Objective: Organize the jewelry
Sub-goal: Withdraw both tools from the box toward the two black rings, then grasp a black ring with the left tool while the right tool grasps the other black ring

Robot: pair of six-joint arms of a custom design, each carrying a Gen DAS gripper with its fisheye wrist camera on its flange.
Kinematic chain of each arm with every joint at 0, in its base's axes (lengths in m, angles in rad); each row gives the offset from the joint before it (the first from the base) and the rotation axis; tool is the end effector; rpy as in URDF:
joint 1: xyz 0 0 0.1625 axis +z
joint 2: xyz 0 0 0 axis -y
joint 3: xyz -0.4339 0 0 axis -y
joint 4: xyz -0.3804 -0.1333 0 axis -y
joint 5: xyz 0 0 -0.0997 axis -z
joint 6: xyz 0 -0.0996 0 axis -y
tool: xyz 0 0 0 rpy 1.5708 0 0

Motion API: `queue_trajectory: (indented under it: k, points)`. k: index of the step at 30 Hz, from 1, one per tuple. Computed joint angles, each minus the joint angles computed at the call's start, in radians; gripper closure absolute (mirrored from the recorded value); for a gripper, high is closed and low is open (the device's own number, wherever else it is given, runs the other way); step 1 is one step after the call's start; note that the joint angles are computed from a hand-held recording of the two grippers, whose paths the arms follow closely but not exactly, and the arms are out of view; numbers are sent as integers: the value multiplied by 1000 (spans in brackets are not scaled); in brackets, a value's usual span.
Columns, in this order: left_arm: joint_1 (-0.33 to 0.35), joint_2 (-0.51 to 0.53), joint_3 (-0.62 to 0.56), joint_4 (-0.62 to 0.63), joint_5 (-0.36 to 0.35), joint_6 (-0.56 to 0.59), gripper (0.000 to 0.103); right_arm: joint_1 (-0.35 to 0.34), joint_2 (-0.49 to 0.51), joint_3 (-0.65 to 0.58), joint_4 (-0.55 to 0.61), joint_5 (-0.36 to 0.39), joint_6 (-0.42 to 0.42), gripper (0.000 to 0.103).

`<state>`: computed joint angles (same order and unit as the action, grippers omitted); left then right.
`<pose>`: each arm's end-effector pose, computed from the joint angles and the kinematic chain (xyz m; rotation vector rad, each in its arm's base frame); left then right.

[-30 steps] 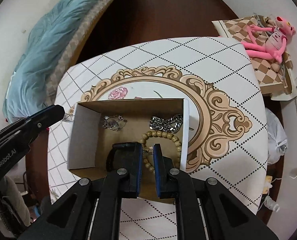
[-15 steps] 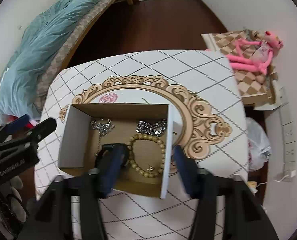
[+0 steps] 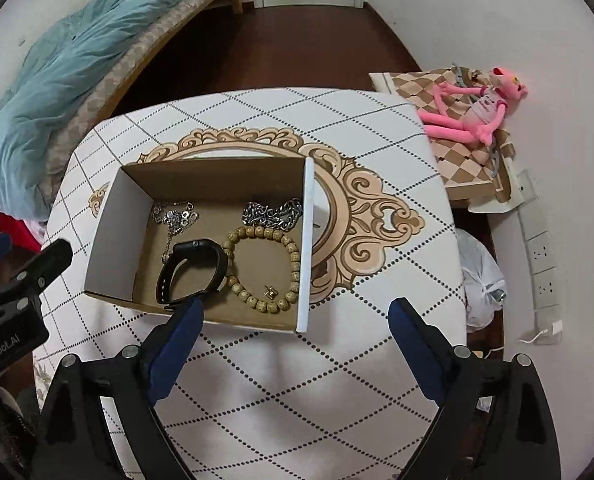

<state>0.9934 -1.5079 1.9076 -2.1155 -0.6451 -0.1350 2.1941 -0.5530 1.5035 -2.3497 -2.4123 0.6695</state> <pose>-0.0864 -0.5226 0.4027 0.4165 2.2260 -0.5479 0.4433 -0.5154 -0.0015 0.0359 -2.3326 0.4682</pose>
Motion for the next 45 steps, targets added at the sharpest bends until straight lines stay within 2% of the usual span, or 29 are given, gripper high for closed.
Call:
queue_trajectory:
  k: [12, 17, 23, 26, 32, 33, 37, 39, 44, 45]
  points:
    - [-100, -127, 33, 74, 27, -62, 0, 101, -42, 3, 32, -118, 80, 8]
    - [-129, -174, 35, 114, 29, -87, 0, 134, -61, 7, 32, -132, 99, 8]
    - [-129, -212, 68, 144, 38, -114, 0, 140, -71, 51, 25, -99, 146, 8]
    - [-107, -225, 112, 177, 46, -140, 0, 121, -74, 118, -7, -46, 187, 8]
    - [-20, -198, 206, 86, -28, -94, 1, 71, -62, 248, -123, 22, 249, 7]
    - [-6, -184, 224, 57, -41, -79, 4, 66, -60, 259, -134, 27, 253, 8]
    - [26, -137, 248, -4, -73, -35, 29, 42, -50, 315, -202, 34, 269, 8]
    - [37, -116, 259, -38, -85, -14, 33, 36, -48, 334, -235, 27, 269, 8]
    - [43, -89, 273, -86, -120, 21, 50, 24, -52, 353, -271, 20, 260, 9]
    - [43, -88, 274, -89, -128, 28, 60, 20, -53, 355, -276, 19, 258, 9]
